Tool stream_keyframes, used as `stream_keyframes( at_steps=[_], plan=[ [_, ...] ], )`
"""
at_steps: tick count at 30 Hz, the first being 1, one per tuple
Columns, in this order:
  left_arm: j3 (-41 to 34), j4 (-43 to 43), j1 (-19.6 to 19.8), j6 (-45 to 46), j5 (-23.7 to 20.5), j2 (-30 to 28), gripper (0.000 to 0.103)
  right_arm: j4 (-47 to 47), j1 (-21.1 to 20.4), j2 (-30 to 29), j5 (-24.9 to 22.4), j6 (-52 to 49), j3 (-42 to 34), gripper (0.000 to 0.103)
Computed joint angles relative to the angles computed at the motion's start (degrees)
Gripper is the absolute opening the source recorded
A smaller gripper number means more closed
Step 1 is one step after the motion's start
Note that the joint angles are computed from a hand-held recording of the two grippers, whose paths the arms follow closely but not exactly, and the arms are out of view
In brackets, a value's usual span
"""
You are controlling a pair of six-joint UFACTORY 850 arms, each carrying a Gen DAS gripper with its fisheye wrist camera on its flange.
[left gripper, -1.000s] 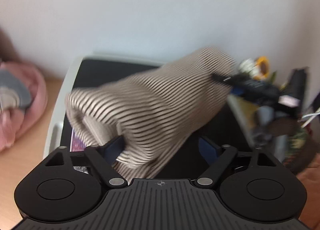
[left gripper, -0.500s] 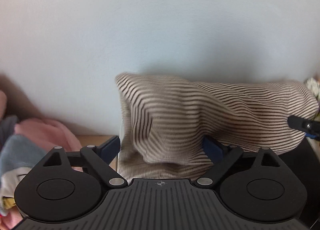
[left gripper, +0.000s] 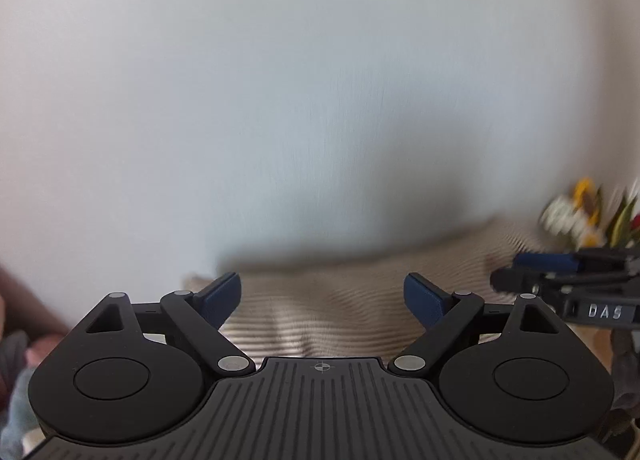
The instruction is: Fold clothes
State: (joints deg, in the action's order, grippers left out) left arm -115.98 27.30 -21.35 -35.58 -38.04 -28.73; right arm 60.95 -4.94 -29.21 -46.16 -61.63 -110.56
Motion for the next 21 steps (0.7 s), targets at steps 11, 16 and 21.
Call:
stream_keyframes(
  at_steps=[11, 16, 21],
  plan=[
    [1.6, 7.4, -2.5, -10.7, -3.2, -1.7, 0.1, -8.8, 1.1, -6.4, 0.6, 11.1, -8.0, 0.023],
    [9.1, 19.8, -7.3, -30.2, -4.4, 5.8, 0.103, 5.1, -0.6, 0.7, -1.3, -3.6, 2.3, 0.093],
    [12.7, 31.2, -14.8, -43.1, -15.8, 9.8, 0.103, 17.1, -3.1, 11.4, -3.3, -16.3, 16.1, 0.103]
  ],
)
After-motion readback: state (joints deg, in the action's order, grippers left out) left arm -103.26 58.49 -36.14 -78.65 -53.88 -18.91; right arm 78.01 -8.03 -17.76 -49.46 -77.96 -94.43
